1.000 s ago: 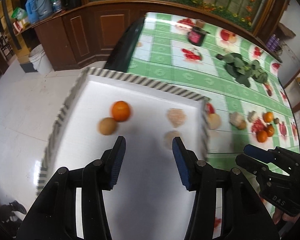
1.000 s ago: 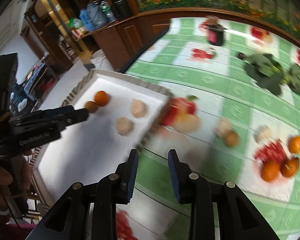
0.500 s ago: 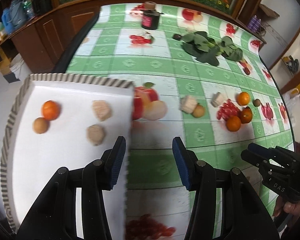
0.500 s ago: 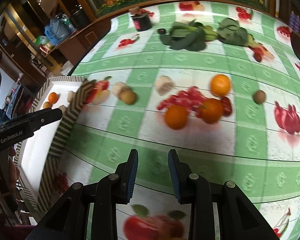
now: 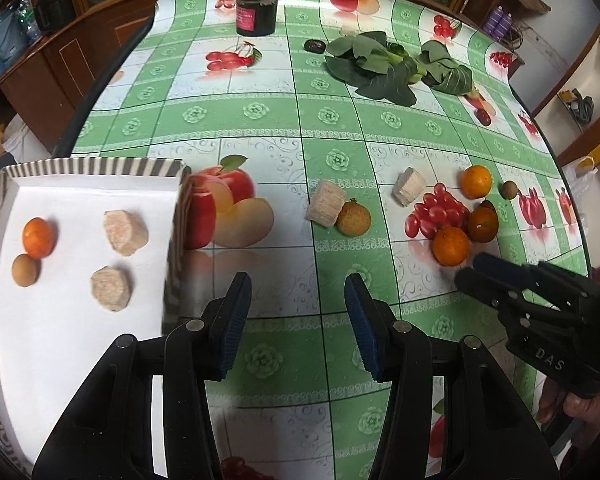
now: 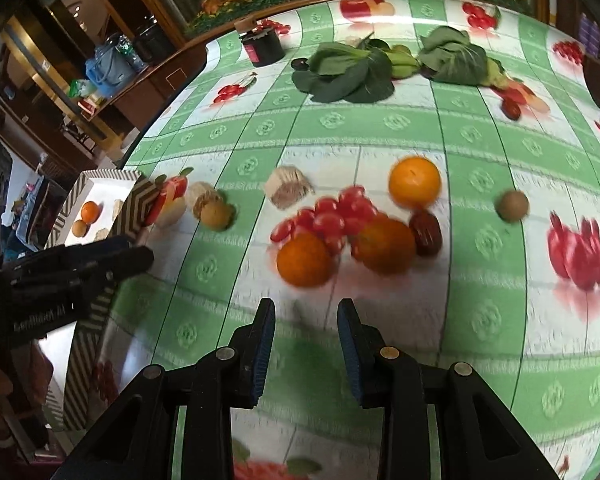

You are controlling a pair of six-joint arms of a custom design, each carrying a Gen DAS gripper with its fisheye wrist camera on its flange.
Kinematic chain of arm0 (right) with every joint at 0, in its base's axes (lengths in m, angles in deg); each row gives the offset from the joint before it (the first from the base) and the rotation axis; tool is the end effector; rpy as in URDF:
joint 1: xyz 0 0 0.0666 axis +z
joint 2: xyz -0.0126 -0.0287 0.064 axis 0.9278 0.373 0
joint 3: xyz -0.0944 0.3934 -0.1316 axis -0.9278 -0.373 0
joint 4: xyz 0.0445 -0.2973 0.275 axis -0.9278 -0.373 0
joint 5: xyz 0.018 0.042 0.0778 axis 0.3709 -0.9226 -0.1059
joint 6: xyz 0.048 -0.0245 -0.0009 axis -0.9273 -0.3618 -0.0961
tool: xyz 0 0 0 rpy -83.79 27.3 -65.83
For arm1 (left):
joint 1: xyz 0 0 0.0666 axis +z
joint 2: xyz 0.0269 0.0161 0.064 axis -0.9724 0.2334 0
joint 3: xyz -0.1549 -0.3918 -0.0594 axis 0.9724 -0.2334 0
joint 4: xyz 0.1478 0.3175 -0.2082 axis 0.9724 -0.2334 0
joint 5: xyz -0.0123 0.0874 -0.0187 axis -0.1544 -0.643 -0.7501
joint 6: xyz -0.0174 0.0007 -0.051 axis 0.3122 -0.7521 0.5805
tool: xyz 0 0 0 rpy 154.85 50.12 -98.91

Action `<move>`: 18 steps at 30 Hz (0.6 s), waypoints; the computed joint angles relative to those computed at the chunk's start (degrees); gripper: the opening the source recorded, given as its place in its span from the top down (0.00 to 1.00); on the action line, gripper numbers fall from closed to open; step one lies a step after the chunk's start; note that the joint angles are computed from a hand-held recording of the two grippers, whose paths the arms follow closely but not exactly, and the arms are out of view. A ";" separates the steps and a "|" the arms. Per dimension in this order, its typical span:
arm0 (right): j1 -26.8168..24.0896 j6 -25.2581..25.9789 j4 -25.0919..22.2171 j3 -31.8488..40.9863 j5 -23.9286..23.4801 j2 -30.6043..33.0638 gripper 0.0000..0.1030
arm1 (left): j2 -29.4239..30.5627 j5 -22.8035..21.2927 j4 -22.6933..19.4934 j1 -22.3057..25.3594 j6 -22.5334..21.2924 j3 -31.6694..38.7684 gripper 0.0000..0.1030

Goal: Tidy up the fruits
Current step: 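Move both tools back over the fruits on the table, then grasp a tan cube with the left gripper while the right gripper grasps an orange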

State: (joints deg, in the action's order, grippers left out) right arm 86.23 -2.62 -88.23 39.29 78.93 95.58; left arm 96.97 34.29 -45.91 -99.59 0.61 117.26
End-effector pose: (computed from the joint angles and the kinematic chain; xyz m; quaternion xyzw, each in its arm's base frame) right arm 0.3549 0.1193 0.3557 0.0368 0.9655 0.1345 0.2198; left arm 0.4126 -0.1802 0.3748 0.1723 0.9635 -0.0936 0.1821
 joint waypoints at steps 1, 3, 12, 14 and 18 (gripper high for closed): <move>-0.12 0.10 0.34 0.31 -0.07 0.54 0.69 | 0.28 0.58 0.08 0.09 -0.17 0.16 0.53; -0.50 0.56 1.10 0.94 -0.32 1.83 0.69 | 1.27 1.93 0.30 0.29 -1.04 0.83 0.53; -2.11 4.89 1.68 1.94 -5.31 4.07 0.71 | 5.82 4.08 0.25 0.62 -5.07 5.03 0.53; -2.39 5.10 1.74 2.05 -6.06 4.24 0.71 | 6.88 4.43 -0.06 0.40 -5.59 5.87 0.53; -2.82 5.27 1.99 2.34 -7.17 4.67 0.71 | 8.30 5.40 0.41 0.52 -5.19 7.03 0.53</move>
State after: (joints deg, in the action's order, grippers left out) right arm 83.40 2.65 -86.24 41.63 71.75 100.26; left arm 105.26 39.69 -45.51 -99.07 -4.57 124.30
